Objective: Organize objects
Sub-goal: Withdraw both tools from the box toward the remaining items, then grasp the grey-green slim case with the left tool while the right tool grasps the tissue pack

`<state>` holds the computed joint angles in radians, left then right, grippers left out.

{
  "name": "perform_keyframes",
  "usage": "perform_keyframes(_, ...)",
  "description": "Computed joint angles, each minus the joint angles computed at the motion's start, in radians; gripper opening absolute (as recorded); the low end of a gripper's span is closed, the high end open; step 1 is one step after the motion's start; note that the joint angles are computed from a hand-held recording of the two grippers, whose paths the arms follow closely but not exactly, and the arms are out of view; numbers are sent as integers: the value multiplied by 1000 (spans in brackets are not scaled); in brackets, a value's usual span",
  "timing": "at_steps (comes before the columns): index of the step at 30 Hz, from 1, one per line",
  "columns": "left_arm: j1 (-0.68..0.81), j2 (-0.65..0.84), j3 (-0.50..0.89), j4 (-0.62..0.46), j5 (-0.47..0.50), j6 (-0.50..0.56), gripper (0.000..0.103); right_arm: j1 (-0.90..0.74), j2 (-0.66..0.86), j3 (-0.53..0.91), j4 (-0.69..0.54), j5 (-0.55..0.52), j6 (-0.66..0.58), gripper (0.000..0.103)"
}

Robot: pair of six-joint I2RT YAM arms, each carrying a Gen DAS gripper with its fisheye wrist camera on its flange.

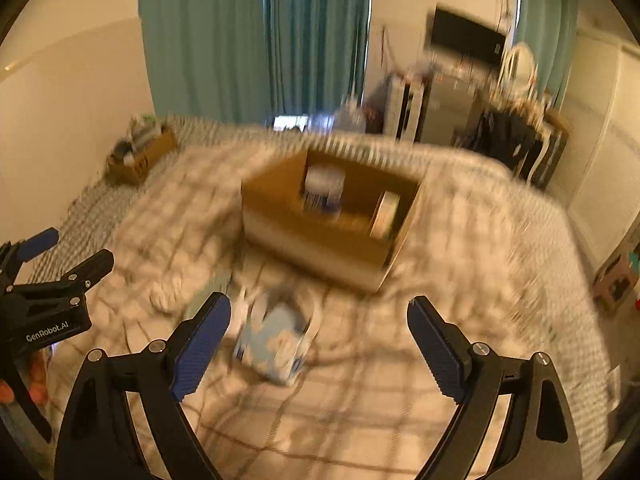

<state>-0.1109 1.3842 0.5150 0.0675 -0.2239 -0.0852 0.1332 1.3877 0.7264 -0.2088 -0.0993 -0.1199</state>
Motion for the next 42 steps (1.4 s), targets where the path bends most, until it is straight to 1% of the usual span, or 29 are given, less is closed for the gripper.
perform_keyframes(2,3,55,-15,34,1,-1,103,32,101,-11,50,34,1,90)
perform_keyframes(4,3,125,-23,73,22,0,103,60,198,1,82,55,3,90)
perform_keyframes(5,5,140,-26,81,30,3,103,72,246,19,78,55,3,90)
perform_keyframes(8,5,187,-11,86,43,10,103,96,318,49,70,36,2,90)
perform_keyframes(12,7,235,31,59,29,3,103,113,410,107,50,-8,13,90)
perform_keyframes(13,11,247,41,52,40,2,103,115,450,133,34,-3,20,90)
perform_keyframes(14,17,252,48,48,53,3,103,122,467,147,22,14,29,83)
perform_keyframes(15,20,256,51,47,59,3,103,125,485,155,17,28,35,72)
perform_keyframes(16,17,262,55,47,56,2,103,123,493,159,11,31,36,57)
perform_keyframes(18,9,272,64,40,51,5,102,107,456,132,28,9,34,45)
perform_keyframes(19,2,277,73,35,49,7,101,97,430,117,35,-2,27,37)
perform_keyframes(20,-8,281,78,34,46,6,101,90,405,103,40,-10,20,32)
perform_keyframes(22,-28,293,94,31,47,1,100,81,345,71,51,-1,1,28)
perform_keyframes(24,-46,314,115,27,54,-9,98,71,291,48,55,19,-15,26)
perform_keyframes(26,-59,354,154,8,63,-23,89,60,247,35,61,46,-34,25)
perform_keyframes(28,-70,393,186,-3,75,-33,83,32,196,13,67,77,-54,25)
perform_keyframes(30,-86,446,225,-17,83,-42,76,-1,184,16,66,73,-59,25)
perform_keyframes(33,-104,506,266,-33,108,-44,57,-37,199,39,59,65,-57,25)
perform_keyframes(35,-121,534,282,-34,126,-30,32,-55,214,49,56,57,-63,25)
perform_keyframes(37,-134,527,272,-26,125,-8,20,-62,230,61,49,51,-61,25)
perform_keyframes(38,-136,520,267,-28,125,-2,15,-62,234,63,47,52,-62,25)
perform_keyframes(40,-126,492,247,-36,142,-2,9,-52,231,61,49,56,-56,25)
perform_keyframes(42,-114,462,233,-51,157,-5,9,-46,209,57,44,50,-53,25)
